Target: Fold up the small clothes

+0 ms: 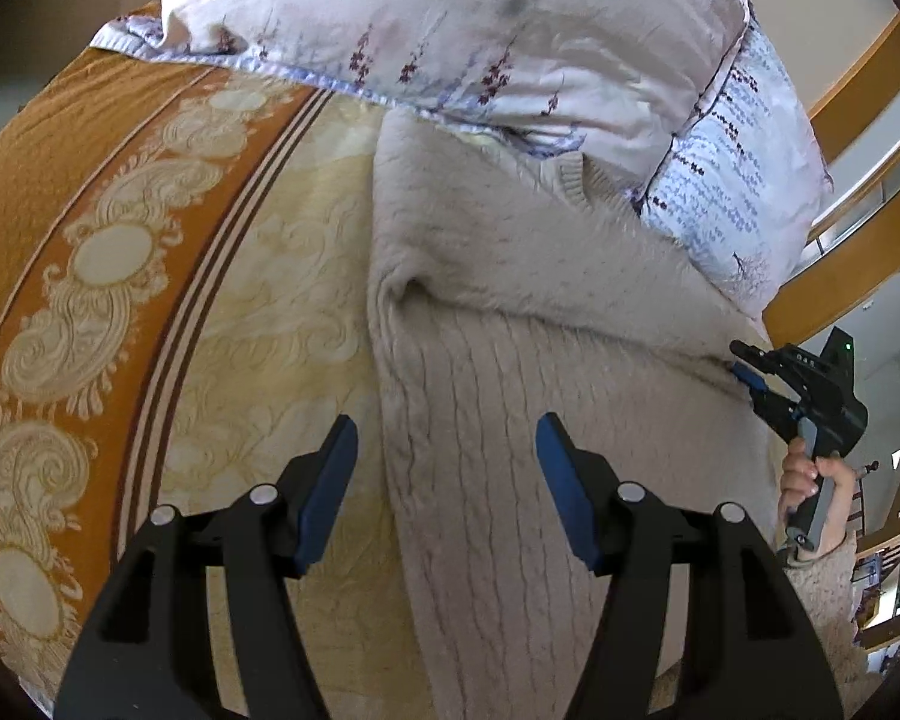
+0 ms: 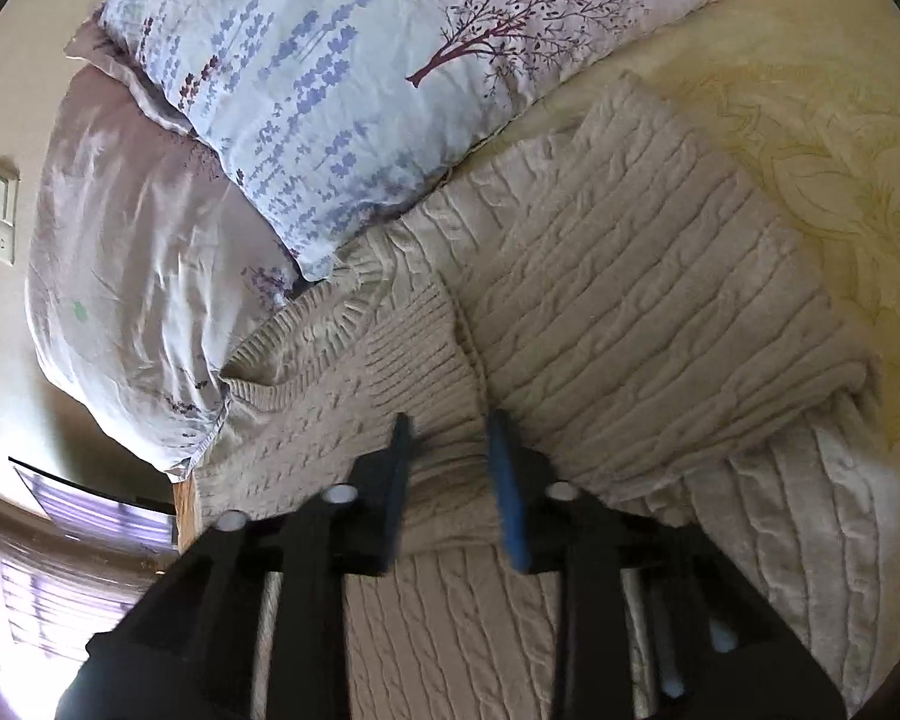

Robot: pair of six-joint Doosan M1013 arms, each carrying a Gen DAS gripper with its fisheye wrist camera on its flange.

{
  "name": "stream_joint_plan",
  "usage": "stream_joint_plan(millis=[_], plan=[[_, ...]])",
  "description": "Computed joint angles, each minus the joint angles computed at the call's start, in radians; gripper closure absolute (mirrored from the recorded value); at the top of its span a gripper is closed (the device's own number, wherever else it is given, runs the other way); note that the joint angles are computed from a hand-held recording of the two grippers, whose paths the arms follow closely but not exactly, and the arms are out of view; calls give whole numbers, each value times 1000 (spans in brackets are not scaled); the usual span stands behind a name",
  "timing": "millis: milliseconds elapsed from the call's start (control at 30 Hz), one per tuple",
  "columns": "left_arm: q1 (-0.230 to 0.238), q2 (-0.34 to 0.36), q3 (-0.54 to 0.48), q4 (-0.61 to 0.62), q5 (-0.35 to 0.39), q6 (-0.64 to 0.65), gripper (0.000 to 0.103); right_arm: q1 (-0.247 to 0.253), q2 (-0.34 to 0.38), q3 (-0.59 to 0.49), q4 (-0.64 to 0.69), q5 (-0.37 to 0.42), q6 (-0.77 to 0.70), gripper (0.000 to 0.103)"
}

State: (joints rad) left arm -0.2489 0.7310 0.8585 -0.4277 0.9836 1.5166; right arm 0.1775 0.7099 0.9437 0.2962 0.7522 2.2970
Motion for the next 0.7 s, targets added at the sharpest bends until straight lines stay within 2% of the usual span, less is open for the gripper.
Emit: stream_joint_plan(millis=[167,233,333,367,400,467,600,700], plan=[[-3,-3,14,-10,1,12,41,-3,-20,28,-33,-12,80,79],[-5,-2,13,-6,4,17,41,-7,-24,39,6,-20,53,75],[-10,-2,12,3,4,21,40,-6,-18,35,36,-30,14,75],[-10,-2,12,1,5,21,40,-5,-15,31,42,-31,2,77],[-10,-3,13,0,6,22,40,-4,-13,28,52,-38,-18,91],[-11,-3,13,1,5,21,40,-2,-16,35,79,-76,-65,94],[-10,-3,14,-5,7,23,40,17,-58,77,-62,-173,-20,95],[-11,-5,17,-5,4,26,40,28,-76,96,-234,-167,123,95]])
